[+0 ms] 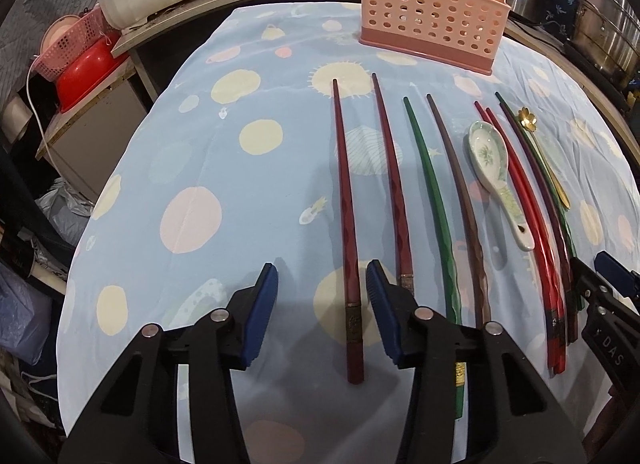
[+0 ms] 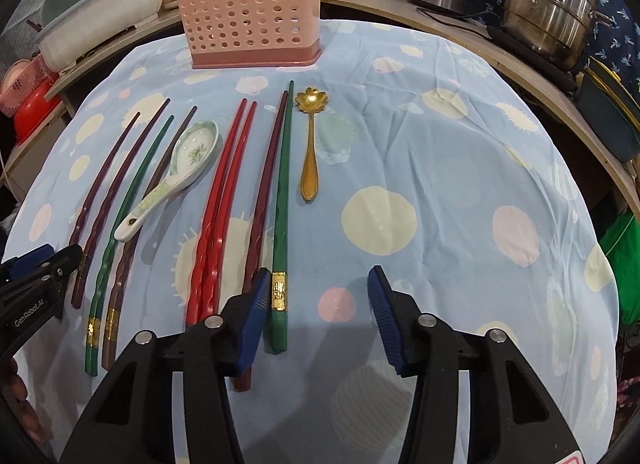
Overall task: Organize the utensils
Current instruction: 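Grasp a dark red chopstick with the left gripper while the right gripper grasps a green chopstick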
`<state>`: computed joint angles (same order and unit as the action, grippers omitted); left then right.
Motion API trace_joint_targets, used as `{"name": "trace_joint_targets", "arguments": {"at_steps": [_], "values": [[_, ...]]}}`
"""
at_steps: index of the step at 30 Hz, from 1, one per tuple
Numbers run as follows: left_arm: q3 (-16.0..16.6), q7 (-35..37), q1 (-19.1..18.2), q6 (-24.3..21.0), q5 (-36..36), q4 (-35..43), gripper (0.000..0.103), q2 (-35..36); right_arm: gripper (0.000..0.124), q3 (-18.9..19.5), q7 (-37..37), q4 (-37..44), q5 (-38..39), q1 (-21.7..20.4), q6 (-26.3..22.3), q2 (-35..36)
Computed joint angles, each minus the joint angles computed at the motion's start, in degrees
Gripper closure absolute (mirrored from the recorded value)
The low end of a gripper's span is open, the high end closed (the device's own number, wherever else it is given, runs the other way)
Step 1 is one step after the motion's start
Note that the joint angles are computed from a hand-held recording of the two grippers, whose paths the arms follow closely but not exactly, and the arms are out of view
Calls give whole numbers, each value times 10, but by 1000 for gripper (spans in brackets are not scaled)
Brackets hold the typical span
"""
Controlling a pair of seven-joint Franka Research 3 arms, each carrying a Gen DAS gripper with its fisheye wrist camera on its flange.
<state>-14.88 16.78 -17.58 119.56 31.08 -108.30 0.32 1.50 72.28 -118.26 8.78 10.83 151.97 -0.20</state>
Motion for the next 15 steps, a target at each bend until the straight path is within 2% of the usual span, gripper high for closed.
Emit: {"name": "trace_joint_targets", "arguments": {"at_steps": [6,13,15], "values": [[0,-1,0,9,2,-2,69,0,91,1,-24,-3,21,3,9,2],[2,2,3,32,-8,-12,89,-8,116,1,-60,0,56,3,-8,-2],[3,3,5,49,-18,-22,92,-15,117,1,-62,-1,58,3,-9,-3]]}}
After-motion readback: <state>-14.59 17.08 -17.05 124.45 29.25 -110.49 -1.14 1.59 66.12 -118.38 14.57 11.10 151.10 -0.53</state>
